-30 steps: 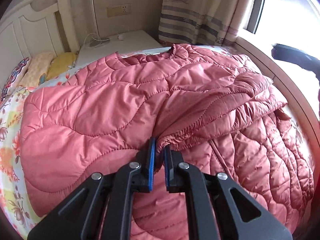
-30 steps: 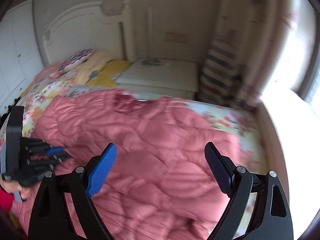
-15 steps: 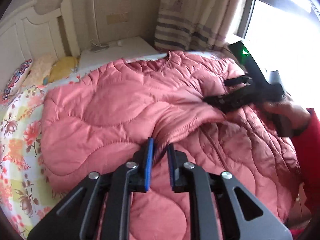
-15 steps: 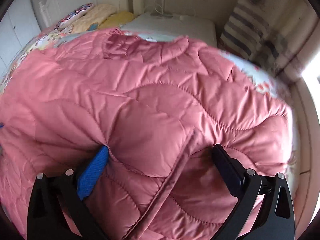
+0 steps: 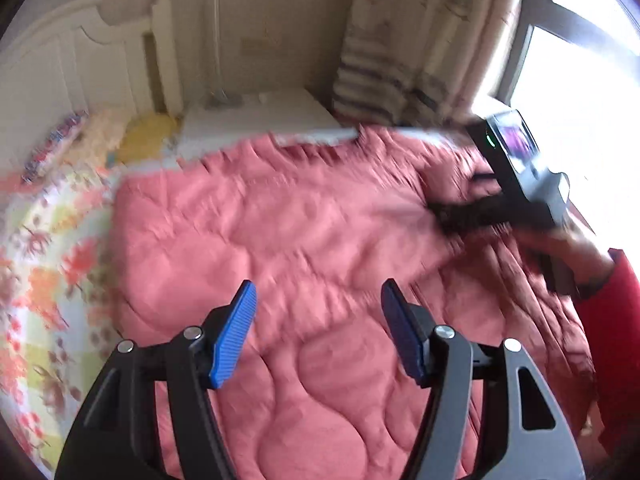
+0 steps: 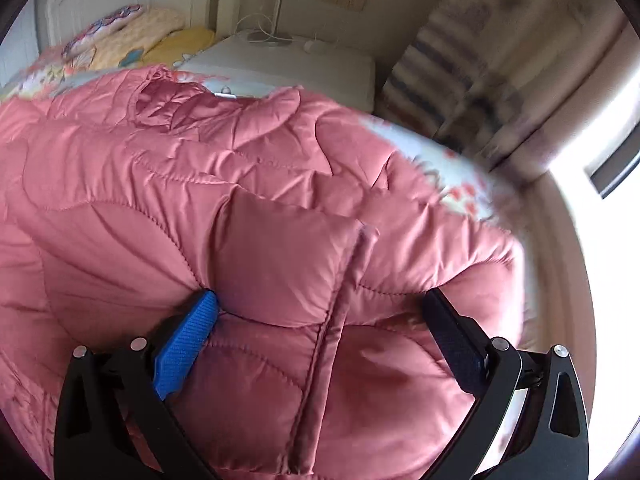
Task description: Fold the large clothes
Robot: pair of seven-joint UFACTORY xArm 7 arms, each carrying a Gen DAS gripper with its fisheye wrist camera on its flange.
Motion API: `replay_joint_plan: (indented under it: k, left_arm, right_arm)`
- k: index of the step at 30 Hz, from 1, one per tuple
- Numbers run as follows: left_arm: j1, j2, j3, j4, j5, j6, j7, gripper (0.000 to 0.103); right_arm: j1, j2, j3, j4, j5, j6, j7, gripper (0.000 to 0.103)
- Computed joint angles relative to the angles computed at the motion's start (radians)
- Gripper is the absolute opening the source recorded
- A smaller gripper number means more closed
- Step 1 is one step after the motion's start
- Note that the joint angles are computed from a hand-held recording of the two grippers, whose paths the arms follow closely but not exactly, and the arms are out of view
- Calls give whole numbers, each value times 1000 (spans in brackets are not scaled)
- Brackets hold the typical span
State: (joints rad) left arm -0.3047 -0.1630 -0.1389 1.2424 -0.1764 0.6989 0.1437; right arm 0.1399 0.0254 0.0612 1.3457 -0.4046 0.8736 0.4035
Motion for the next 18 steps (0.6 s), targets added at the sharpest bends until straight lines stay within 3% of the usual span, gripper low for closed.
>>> replay_joint_plan:
  k: [3,5,7,8,10,14,15,18]
  left_arm:
    - [-7,51,15,58,26,-3,-28,64]
    - [33,120,-15,106,175,-31,-146,64]
    - [24,209,5,188,289,18,-252,63]
    - [46,253,-17,234,313,73,-273,62]
    - [24,304,9,279,325,118,-281,61]
    - [3,307,24,258,391,84,-324,62]
    - [2,308,24,256,392,79,-321,62]
    - [13,288,21,244,338,67,-290,63]
  right_arm:
    - [-10,-27,-5,-34,27,-15,-8,98]
    - [-17,-41,-5,-55,25,-31,-5,98]
    - [-21,-48,-3,-68,27,-44,-1,98]
    - [-21,-50,0,-71,14,-44,8,98]
    - [-16,-58,10,-61,-29,-24,24,98]
    - [-10,-121,55,-96,-258,28,167,98]
    - [-22,-100,78,-89,-286,69,151,98]
    - [-12,-101,31,-113,-190,5,109,98]
